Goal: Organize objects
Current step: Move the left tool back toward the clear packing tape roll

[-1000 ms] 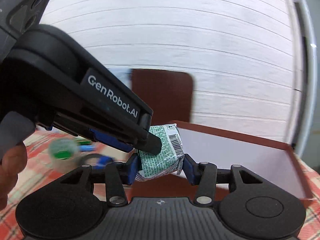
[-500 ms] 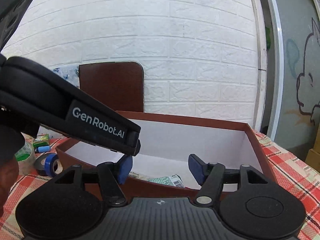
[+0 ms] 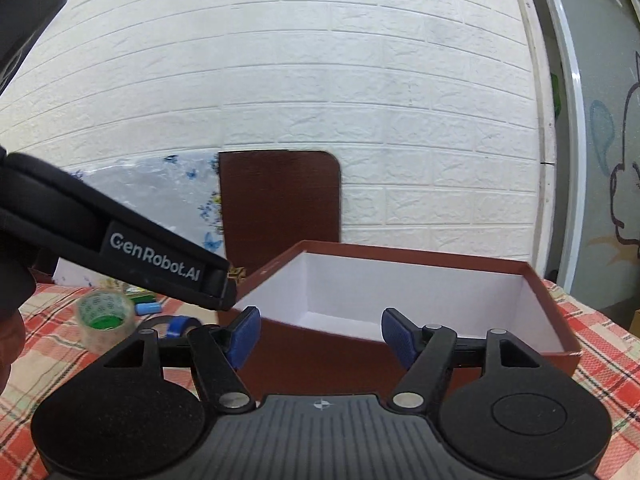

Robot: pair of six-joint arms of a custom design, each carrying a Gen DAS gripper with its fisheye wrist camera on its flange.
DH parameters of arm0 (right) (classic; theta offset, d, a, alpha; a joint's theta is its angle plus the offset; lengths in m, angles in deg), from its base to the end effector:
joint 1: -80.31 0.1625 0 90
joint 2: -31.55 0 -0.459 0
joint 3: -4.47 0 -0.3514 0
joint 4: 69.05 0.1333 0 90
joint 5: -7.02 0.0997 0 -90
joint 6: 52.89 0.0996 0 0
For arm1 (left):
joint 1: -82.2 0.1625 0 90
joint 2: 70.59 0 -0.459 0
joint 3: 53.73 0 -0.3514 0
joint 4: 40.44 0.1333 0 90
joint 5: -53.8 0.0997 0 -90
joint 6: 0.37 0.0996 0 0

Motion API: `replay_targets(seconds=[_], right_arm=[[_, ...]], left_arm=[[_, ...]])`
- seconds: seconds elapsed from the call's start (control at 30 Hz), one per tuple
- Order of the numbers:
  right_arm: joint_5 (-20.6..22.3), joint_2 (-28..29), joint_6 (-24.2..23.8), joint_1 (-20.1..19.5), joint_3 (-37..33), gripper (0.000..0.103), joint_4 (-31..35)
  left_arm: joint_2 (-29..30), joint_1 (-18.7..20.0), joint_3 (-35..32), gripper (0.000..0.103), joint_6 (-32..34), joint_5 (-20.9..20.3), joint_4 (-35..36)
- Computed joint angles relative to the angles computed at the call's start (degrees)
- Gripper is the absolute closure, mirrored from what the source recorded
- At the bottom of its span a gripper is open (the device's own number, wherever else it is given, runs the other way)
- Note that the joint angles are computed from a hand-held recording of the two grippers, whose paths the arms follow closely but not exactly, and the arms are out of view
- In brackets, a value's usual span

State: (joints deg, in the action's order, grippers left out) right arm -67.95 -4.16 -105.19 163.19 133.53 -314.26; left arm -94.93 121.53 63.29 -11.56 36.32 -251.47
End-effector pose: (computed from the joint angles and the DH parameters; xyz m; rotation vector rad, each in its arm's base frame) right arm 0.0979 -0.5000 0.1222 1.1137 -2.1754 1.4272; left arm -0.2449 -0.4958 0.0217 0.3246 1.9942 -1.1794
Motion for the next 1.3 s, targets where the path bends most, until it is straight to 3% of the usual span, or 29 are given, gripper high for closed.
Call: replay_targets(seconds=[0.17,0.4,0.73,0.93,1.13,1.3], right_arm=[[-0.7,1.2,-0.8,1.3,1.5,0.036,0.6],[-3.0,3.4,-3.6,3.2,4.3,0.036,2.2],[-8.3,5.4,-4.5,6.4,4.1,0.036,8.2],[-10.9,7.0,-5.6,8.6,3.1,0.036,10.1],[-13.2,8.7,-6.4,10.4,1.4,0.036,12.7],[-14.5,10.2,-6.7,11.7,-0.6,0.036,14.4]], left_arm=[[-3.2,0.3,6.4,0.037,-12.4,2.9,6.3],[-8.5,1.5,13.9,0.037,-34.2,5.2,22.5],[-14.9,4.8,19.7,0.037,-55.3,6.4,41.4],[-18.2,7.5,21.2,0.035,-63.6,7.8,50.3],[-20.0,10.7,22.8,0.034,-66.3,7.8,50.5],[-19.1,12.7,24.8,0.026,-64.1,8.7,43.1]])
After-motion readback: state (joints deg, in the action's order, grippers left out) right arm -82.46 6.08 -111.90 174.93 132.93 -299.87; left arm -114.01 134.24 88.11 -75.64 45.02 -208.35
